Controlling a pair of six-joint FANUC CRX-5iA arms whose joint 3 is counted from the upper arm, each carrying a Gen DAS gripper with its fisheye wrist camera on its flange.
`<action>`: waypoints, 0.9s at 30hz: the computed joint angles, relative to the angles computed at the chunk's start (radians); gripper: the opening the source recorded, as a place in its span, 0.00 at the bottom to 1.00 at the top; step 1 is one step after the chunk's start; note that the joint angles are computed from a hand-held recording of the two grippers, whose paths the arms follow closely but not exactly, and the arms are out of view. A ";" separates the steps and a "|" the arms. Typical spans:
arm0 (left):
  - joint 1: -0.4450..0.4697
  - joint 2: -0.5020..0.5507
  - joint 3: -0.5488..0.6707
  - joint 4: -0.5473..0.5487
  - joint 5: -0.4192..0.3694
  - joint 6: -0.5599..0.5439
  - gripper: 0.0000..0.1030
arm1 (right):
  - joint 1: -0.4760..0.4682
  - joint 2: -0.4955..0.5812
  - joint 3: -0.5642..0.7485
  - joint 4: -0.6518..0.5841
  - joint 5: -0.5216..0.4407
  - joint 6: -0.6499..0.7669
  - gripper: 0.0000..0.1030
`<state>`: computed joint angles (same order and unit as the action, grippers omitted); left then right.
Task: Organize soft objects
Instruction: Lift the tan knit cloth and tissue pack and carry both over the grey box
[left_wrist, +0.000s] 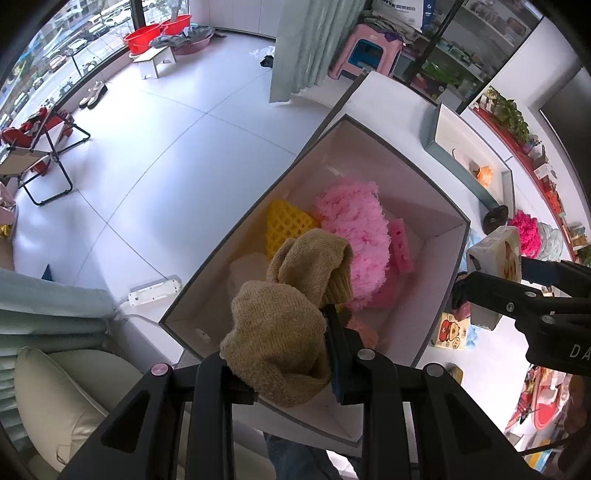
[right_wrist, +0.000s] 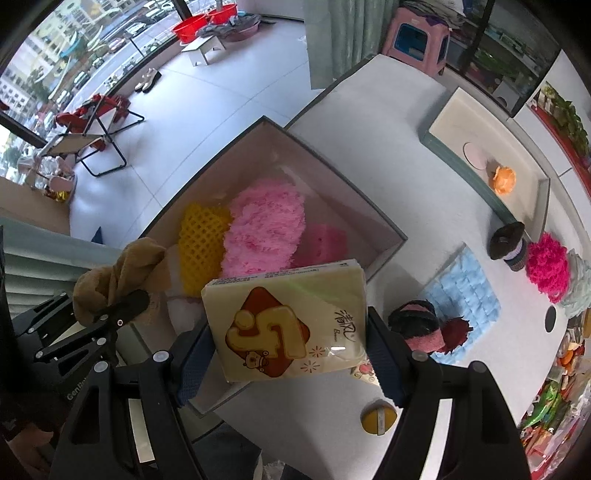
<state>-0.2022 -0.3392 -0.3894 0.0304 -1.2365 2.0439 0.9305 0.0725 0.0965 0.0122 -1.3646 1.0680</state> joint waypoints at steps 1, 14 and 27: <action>0.003 -0.001 -0.004 0.004 0.003 -0.004 0.28 | 0.002 0.004 0.004 0.001 -0.003 0.000 0.76; 0.024 0.011 -0.030 0.032 0.016 -0.036 0.28 | 0.005 0.051 0.034 0.010 -0.021 0.009 0.76; 0.034 0.036 -0.042 0.038 0.013 -0.063 0.28 | -0.004 0.086 0.047 0.001 -0.021 0.005 0.76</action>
<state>-0.1681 -0.3027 -0.4317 0.0686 -1.2233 1.9809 0.9265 0.1581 0.1437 0.0130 -1.3857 1.0725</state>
